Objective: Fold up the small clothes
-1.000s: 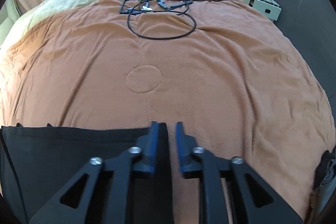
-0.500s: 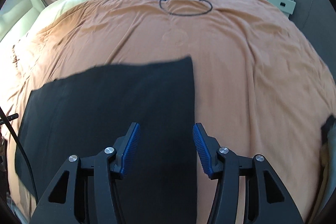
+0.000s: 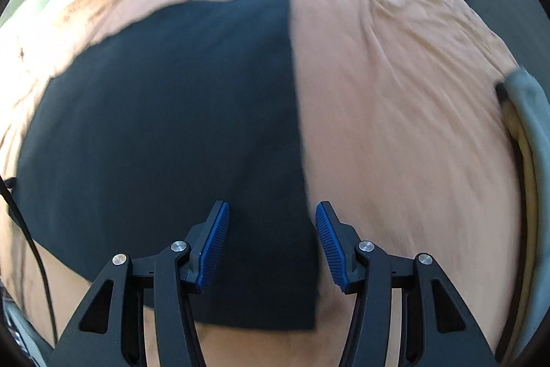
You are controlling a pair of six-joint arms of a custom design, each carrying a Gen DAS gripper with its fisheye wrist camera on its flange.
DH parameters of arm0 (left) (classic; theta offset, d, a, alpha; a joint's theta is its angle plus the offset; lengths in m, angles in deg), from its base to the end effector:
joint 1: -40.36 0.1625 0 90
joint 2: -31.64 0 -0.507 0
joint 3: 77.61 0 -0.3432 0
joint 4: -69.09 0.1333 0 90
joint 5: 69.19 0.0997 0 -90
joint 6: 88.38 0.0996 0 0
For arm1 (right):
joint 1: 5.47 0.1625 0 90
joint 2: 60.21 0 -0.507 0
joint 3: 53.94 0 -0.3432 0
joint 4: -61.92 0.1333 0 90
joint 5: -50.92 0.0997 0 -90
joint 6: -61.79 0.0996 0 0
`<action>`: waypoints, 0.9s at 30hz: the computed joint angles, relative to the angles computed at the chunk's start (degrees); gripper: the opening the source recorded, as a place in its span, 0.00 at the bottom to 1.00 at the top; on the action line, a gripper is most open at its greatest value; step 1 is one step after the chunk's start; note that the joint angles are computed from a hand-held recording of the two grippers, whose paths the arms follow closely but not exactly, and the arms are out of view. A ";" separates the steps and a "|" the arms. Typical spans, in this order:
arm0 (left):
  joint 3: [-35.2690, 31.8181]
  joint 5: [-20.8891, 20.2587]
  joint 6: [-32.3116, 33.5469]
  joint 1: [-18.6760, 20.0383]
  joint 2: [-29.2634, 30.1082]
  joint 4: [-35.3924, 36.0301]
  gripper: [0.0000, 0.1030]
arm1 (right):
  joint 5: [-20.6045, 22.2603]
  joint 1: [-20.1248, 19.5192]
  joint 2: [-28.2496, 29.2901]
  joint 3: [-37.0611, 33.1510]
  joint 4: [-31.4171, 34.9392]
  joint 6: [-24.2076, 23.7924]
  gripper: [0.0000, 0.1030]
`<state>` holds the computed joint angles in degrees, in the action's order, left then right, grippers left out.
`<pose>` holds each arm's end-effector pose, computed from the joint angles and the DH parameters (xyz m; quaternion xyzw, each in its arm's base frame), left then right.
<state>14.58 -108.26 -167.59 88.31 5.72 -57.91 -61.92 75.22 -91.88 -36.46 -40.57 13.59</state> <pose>-0.2792 -0.6240 -0.0336 -0.1754 0.8626 -0.2507 0.4028 -0.0513 -0.8981 0.4756 0.2744 -0.9146 0.1056 0.2777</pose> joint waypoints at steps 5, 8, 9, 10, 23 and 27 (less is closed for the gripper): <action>8.24 -1.56 -5.48 -2.02 -2.50 -8.86 0.39 | 1.64 -1.40 -3.90 6.03 -2.27 2.99 0.49; 13.91 -2.93 -6.35 -2.97 -3.33 -19.59 0.39 | 5.36 -2.62 -5.81 7.69 -0.74 5.42 0.47; 15.37 -3.29 -6.53 -3.16 -3.45 -22.61 0.39 | 6.73 -3.14 -6.20 7.60 0.21 6.42 0.46; 17.37 -3.82 -6.51 -3.46 -3.45 -27.71 0.39 | 7.88 -3.53 -6.45 7.22 1.29 7.66 0.46; 23.98 -3.08 -14.79 -5.51 2.01 -55.46 0.39 | 19.48 -7.63 -14.99 20.71 -1.65 13.27 0.46; 26.20 -1.69 -19.72 -6.50 4.02 -63.64 0.39 | 21.43 -7.05 -17.96 27.07 -6.21 11.41 0.43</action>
